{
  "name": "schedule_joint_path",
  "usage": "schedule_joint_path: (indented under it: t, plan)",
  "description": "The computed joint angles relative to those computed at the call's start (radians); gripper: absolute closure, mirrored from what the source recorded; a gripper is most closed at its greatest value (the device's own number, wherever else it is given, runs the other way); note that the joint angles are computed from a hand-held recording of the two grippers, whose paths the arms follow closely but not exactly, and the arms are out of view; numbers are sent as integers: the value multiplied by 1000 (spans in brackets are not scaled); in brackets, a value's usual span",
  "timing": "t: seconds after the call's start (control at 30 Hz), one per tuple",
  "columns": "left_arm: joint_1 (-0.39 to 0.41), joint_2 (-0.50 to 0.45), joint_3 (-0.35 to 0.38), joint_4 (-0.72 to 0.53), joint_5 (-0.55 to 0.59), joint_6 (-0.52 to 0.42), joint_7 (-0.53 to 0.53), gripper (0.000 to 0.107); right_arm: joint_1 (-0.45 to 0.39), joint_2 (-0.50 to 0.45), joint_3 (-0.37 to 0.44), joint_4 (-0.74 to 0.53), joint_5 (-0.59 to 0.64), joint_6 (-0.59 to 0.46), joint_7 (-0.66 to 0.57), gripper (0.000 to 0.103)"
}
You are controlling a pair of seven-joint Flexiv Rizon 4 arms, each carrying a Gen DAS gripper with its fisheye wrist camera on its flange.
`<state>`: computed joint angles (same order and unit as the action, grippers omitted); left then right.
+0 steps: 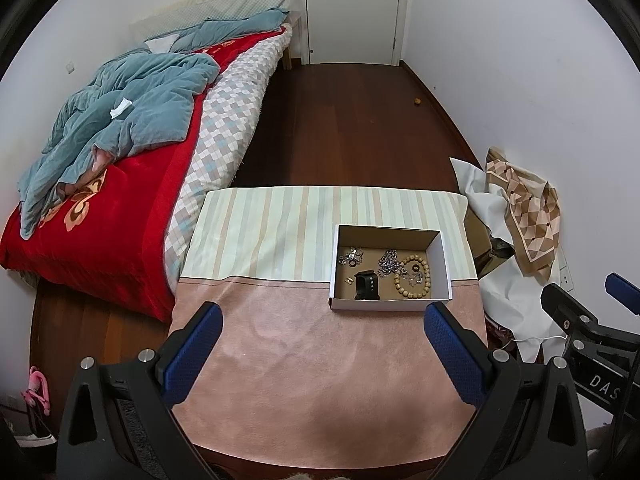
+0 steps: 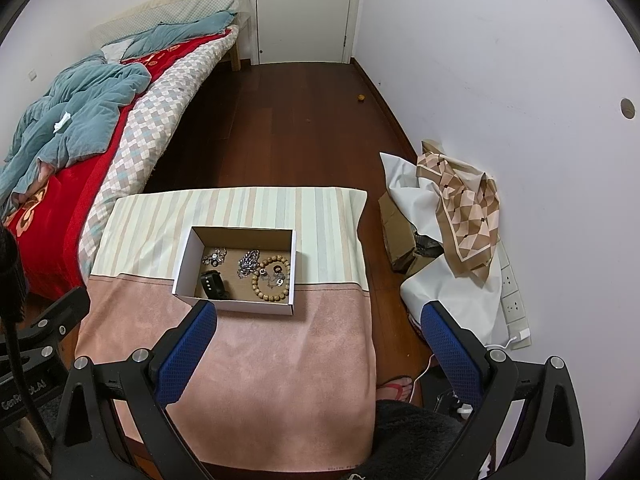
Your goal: Organize jewelry
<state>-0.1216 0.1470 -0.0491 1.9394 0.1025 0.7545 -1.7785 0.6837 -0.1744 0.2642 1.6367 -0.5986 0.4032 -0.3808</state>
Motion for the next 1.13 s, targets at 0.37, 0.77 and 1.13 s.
schedule_joint_path:
  t: [0.37, 0.77, 1.13]
  plan:
    - [2, 15, 1, 2, -7, -2, 21, 4, 1, 1, 0, -3, 1, -5, -1, 0]
    - [4, 19, 2, 7, -10, 2, 29, 4, 2, 3, 1, 0, -1, -6, 4, 0]
    - [5, 30, 6, 14, -24, 9, 38, 4, 3, 8, 4, -4, 0, -11, 7, 0]
